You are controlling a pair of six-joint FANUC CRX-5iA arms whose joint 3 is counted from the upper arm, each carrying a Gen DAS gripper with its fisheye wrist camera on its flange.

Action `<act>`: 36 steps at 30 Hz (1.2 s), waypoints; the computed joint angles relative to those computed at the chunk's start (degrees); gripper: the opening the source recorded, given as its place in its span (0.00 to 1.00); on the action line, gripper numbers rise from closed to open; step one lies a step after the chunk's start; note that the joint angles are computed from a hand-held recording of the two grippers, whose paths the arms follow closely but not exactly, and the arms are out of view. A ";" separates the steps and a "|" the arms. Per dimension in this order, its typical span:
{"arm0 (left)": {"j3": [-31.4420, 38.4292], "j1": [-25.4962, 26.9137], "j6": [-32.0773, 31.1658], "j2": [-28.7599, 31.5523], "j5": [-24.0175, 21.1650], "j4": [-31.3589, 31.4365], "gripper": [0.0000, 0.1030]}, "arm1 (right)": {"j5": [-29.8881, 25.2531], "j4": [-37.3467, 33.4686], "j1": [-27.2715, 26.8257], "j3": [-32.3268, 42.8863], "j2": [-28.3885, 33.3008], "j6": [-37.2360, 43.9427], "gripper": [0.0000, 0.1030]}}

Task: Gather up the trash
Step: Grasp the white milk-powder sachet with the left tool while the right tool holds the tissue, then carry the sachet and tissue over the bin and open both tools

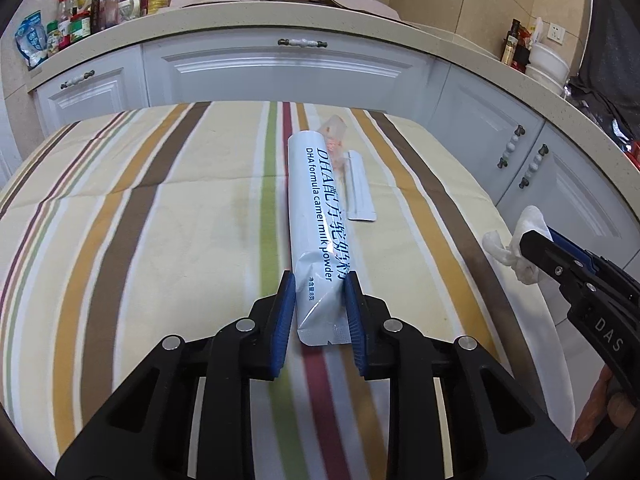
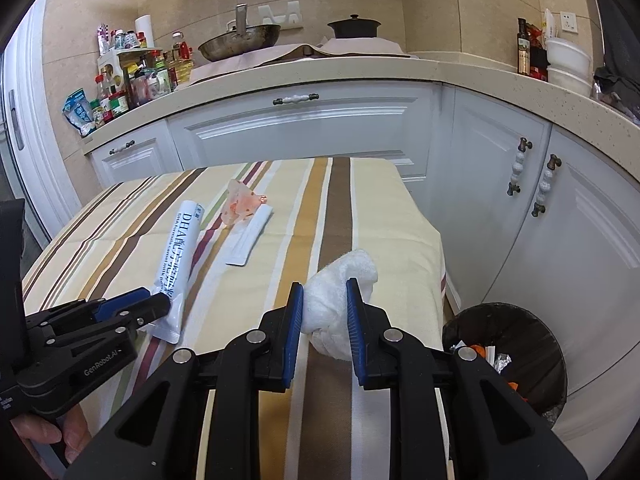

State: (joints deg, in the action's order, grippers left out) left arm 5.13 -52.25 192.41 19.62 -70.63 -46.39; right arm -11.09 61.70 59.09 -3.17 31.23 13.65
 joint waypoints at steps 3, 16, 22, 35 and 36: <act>-0.19 -1.06 0.88 -0.77 -2.27 -0.87 0.23 | 0.67 4.57 -0.46 -1.01 -0.39 -3.38 0.22; 4.45 -4.63 -1.94 0.03 -5.78 -5.22 0.22 | 1.19 33.37 -5.43 -7.92 -5.38 -28.42 0.22; 8.71 -5.10 -5.86 2.54 -4.29 -6.22 0.22 | -1.36 36.79 -7.09 -11.22 -7.91 -32.91 0.22; 22.26 -5.19 -17.63 11.96 -1.16 -6.91 0.20 | -8.36 39.52 -10.35 -17.56 -12.19 -38.76 0.22; 23.32 -5.10 -18.64 12.70 -0.73 -6.78 0.19 | -8.58 39.71 -10.71 -18.01 -12.47 -39.24 0.22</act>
State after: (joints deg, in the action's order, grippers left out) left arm 28.45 -57.35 173.77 32.32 -71.36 -53.17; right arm -19.67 101.41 48.38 -21.18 18.77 -25.59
